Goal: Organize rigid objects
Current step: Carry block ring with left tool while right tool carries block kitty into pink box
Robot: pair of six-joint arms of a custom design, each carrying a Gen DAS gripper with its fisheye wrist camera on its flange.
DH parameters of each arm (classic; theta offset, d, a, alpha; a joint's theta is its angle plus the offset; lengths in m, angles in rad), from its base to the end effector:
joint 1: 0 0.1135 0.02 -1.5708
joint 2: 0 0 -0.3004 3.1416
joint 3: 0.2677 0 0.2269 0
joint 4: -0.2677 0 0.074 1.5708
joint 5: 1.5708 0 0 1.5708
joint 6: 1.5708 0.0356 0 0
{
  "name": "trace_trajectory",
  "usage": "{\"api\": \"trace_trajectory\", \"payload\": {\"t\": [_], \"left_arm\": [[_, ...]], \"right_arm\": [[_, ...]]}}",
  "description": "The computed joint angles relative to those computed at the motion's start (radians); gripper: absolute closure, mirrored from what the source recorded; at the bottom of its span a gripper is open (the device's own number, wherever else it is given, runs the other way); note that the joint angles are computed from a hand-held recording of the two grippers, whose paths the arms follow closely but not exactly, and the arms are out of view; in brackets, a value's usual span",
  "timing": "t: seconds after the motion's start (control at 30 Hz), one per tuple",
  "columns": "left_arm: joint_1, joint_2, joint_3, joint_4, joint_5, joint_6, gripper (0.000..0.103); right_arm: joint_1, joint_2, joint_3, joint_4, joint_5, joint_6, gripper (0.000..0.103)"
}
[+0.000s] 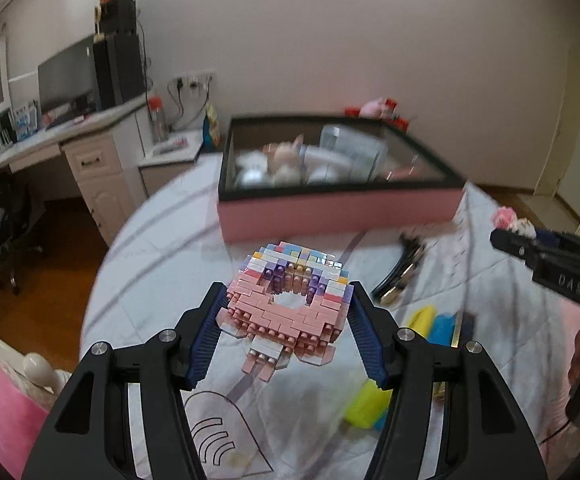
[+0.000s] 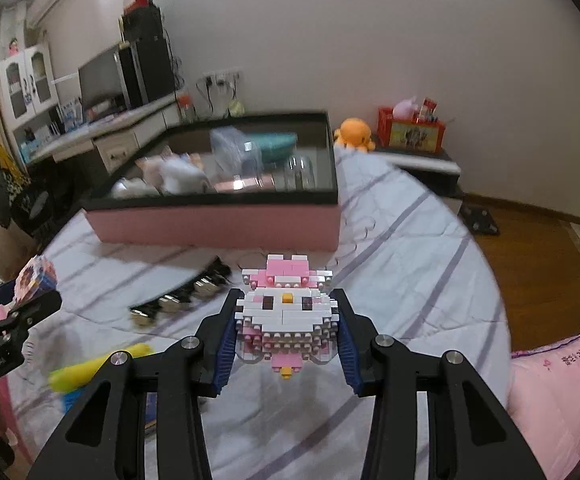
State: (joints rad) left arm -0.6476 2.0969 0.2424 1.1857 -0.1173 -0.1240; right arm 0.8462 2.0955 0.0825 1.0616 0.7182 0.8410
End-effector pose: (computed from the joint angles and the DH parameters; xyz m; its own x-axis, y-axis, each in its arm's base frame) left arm 0.2043 -0.1493 0.0786 -0.5558 0.2664 -0.7875 0.4607 0.8872 -0.0250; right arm 0.1432 0.1264 0.0680 -0.5913 0.1787 -0.7864 0.1952 0.9779 0.0755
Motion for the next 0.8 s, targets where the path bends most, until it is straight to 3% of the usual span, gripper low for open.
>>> {"api": "trace_trajectory", "payload": {"t": [0.13,0.27,0.37,0.53,0.8], "left_arm": [[-0.07,-0.117,-0.064,0.026,-0.103,0.003,0.042],[-0.114,-0.267,-0.092,-0.029,-0.138,0.003,0.042],[-0.151,-0.375,-0.101,-0.082,-0.183,0.007,0.042],[-0.194,-0.488,-0.107,-0.134,-0.24,0.01,0.042],[-0.203,-0.563,-0.105,-0.142,-0.28,0.032,0.042]], "right_arm": [[0.18,-0.205,0.043,-0.288,0.17,0.113,0.059],[0.334,-0.382,0.165,-0.693,0.324,0.233,0.059],[0.413,-0.448,0.23,-0.885,0.398,0.303,0.059],[0.464,-0.482,0.283,-0.998,0.46,0.334,0.059],[0.438,-0.483,0.287,-0.88,0.469,0.201,0.059]]}}
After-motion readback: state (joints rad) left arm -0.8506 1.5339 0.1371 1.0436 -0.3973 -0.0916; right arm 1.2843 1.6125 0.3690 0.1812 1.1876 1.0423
